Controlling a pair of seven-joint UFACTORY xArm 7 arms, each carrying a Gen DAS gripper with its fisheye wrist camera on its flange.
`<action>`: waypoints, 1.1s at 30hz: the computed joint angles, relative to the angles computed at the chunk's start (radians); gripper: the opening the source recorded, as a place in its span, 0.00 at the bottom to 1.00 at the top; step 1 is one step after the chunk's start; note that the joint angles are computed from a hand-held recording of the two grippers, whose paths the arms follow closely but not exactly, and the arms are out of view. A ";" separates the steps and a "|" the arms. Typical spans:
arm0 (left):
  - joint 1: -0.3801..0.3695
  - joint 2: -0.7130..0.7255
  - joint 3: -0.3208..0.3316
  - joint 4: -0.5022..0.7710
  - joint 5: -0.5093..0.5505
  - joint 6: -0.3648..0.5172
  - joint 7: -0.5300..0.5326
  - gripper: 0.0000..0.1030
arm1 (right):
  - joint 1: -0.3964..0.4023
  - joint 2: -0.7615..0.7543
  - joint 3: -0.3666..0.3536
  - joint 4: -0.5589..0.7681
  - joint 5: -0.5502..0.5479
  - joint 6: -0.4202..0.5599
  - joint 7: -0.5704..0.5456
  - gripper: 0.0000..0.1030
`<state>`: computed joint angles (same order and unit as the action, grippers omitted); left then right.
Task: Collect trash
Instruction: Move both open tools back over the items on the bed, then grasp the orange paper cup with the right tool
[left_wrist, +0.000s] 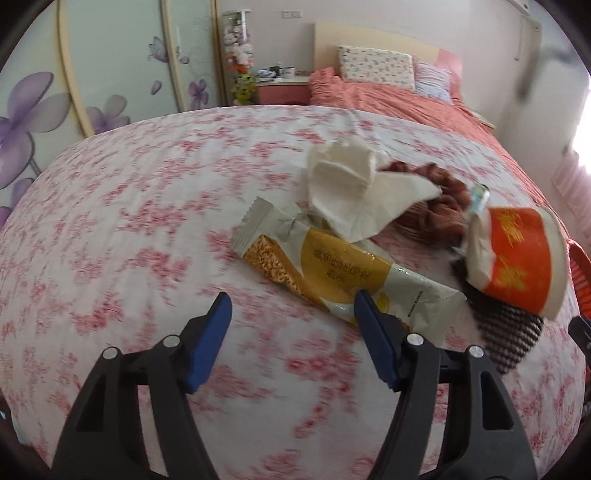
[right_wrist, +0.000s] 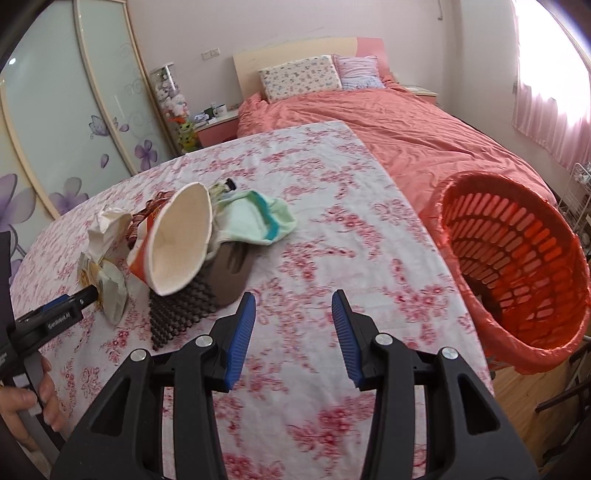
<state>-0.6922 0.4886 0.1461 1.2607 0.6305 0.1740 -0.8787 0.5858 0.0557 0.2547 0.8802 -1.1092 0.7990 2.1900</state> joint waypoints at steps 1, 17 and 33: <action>0.030 -0.007 -0.027 -0.008 -0.025 -0.010 0.023 0.66 | 0.001 0.001 0.001 0.004 -0.001 0.002 -0.003 0.43; 0.034 0.032 -0.085 0.056 -0.277 -0.004 0.173 0.73 | 0.001 0.105 -0.042 0.157 -0.142 -0.118 -0.018 0.41; 0.213 -0.036 -0.192 -0.072 -0.349 -0.057 0.286 0.73 | 0.055 0.222 -0.111 0.253 -0.178 -0.262 -0.048 0.11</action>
